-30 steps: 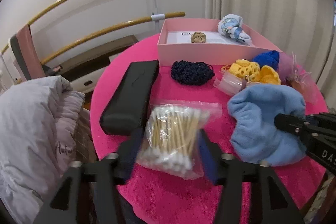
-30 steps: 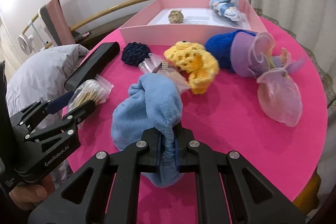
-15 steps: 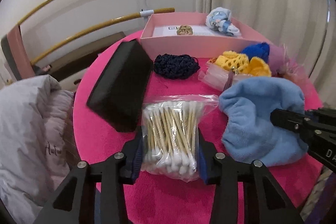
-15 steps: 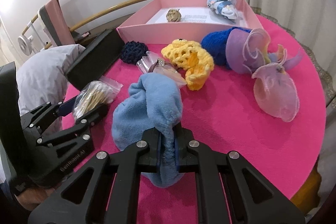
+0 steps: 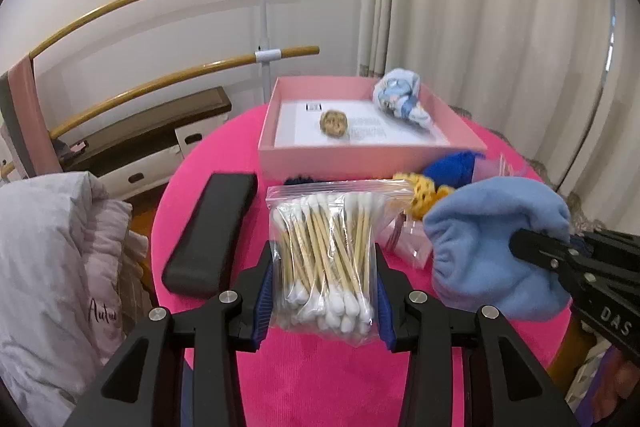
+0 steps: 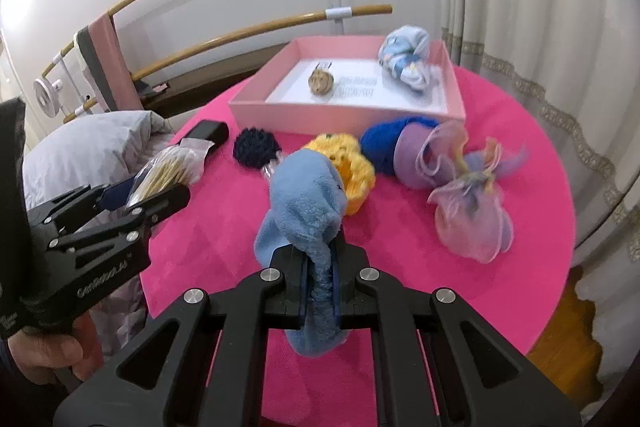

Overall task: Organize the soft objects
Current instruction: 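Carry swab bag and fleece sock into the pink box while both tools open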

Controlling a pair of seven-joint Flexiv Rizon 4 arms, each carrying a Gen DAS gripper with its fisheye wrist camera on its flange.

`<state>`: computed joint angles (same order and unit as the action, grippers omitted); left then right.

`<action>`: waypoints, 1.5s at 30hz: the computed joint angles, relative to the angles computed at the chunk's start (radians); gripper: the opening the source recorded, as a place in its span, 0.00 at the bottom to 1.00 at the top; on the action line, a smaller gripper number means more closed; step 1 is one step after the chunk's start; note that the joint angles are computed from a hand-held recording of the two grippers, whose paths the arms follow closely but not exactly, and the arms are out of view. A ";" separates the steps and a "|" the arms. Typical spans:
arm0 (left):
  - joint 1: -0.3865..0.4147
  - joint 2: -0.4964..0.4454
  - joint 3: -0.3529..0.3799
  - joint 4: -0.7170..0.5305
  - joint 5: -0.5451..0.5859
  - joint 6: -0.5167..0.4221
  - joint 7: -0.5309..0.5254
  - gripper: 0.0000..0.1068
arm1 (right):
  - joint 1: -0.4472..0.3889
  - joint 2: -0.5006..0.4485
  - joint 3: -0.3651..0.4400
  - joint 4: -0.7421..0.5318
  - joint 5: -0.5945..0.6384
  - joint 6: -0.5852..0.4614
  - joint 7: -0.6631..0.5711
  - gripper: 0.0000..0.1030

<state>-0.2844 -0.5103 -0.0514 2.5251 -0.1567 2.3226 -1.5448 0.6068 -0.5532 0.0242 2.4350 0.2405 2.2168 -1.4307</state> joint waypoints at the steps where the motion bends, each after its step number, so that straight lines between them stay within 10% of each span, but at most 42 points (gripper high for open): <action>1: -0.001 0.007 0.000 -0.004 -0.002 -0.007 0.004 0.36 | 0.008 0.009 -0.009 0.000 0.006 -0.004 -0.007 0.08; 20: -0.092 0.040 0.061 -0.313 -0.210 -0.236 0.208 0.36 | 0.131 0.171 -0.274 -0.231 0.043 -0.271 -0.161 0.08; 30: -0.196 -0.151 0.181 -0.670 -0.381 -0.452 0.286 0.36 | -0.040 0.027 -0.212 -0.471 -0.177 -0.425 0.005 0.08; 45: -0.147 -0.569 0.381 -1.458 -0.287 -1.050 0.109 0.37 | -0.268 -0.216 -0.034 -0.817 -0.422 -0.688 0.174 0.08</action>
<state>-0.4309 -1.0789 0.3300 1.0675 -0.4441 1.2724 -1.4355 0.3392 -0.7690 -0.0093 1.6182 -0.1815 1.5291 -1.2565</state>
